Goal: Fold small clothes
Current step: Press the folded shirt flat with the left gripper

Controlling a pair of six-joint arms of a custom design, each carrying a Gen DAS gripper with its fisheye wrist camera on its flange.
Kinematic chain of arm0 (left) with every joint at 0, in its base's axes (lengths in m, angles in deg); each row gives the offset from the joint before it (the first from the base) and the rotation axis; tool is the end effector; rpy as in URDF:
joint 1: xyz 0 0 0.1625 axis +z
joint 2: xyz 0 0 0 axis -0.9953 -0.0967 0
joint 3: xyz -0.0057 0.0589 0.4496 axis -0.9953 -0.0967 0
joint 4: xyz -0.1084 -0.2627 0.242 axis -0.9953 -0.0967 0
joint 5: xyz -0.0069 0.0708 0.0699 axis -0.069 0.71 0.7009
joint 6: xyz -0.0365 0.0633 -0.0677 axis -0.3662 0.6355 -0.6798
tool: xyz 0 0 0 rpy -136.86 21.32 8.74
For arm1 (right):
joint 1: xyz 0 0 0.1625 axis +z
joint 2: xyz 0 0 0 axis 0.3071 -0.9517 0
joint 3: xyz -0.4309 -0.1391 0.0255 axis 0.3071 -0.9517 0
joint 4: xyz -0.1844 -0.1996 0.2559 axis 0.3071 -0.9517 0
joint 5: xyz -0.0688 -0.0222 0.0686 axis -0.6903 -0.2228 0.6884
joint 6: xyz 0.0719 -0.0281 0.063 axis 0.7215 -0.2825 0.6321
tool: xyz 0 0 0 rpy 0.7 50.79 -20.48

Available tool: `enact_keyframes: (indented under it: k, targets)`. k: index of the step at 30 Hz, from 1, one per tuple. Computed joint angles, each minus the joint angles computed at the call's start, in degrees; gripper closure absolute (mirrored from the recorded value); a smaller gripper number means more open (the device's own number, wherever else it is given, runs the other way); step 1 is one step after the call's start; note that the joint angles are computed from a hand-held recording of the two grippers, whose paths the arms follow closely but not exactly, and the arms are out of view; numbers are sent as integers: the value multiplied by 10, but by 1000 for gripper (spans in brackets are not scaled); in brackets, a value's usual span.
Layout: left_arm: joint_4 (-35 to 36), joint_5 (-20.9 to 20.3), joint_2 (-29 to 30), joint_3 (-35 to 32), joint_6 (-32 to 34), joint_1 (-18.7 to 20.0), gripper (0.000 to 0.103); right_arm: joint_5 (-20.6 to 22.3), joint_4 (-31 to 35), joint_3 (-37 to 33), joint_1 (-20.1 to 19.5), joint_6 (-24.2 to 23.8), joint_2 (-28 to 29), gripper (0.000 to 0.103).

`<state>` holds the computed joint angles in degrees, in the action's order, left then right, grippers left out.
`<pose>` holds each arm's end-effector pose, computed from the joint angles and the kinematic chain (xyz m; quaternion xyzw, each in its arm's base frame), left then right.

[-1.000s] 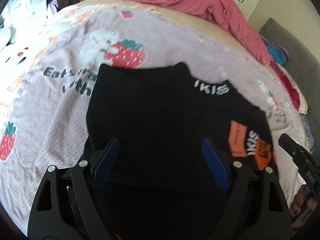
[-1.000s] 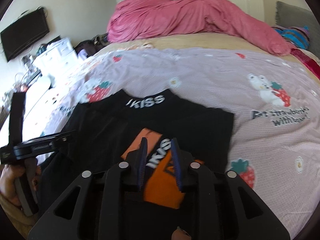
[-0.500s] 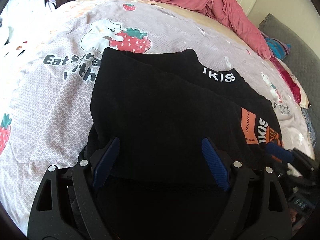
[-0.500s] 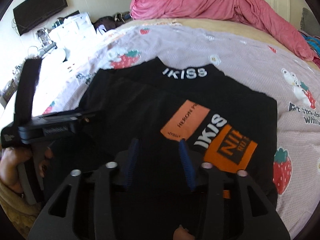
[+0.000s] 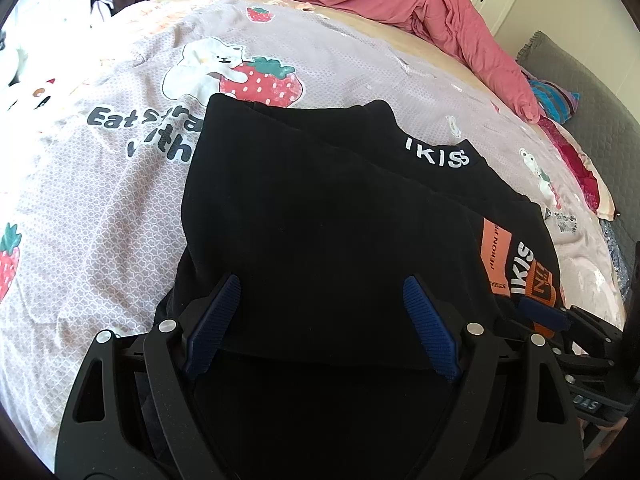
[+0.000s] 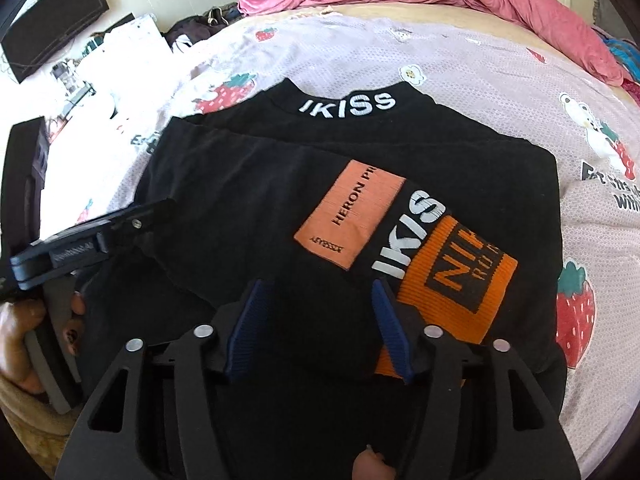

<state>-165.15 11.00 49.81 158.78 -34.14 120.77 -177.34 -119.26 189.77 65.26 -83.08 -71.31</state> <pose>-0.3662 -0.4939 -0.0107 0.2659 0.9317 -0.1581 0.1904 0.0442 -0.3745 0.2754 0.0154 -0.9052 0.3076 0.2929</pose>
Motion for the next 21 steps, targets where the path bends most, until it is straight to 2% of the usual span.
enact_keyframes:
  k: [9,11,12,17,21]
  targets:
    - [8,7,2,-5,-6,-3,26,-3,-14,3,9,-5,-15,37]
    - [9,7,2,-5,-9,-3,25,-2,-17,4,6,-2,-21,32]
    - [9,7,2,-5,-11,-4,25,-2,-19,3,5,0,-22,26]
    - [12,8,-3,-3,-15,-8,21,-1,-23,5,0,8,-33,22]
    - [10,3,-12,0,-23,-10,14,5,-24,6,-2,14,-41,11]
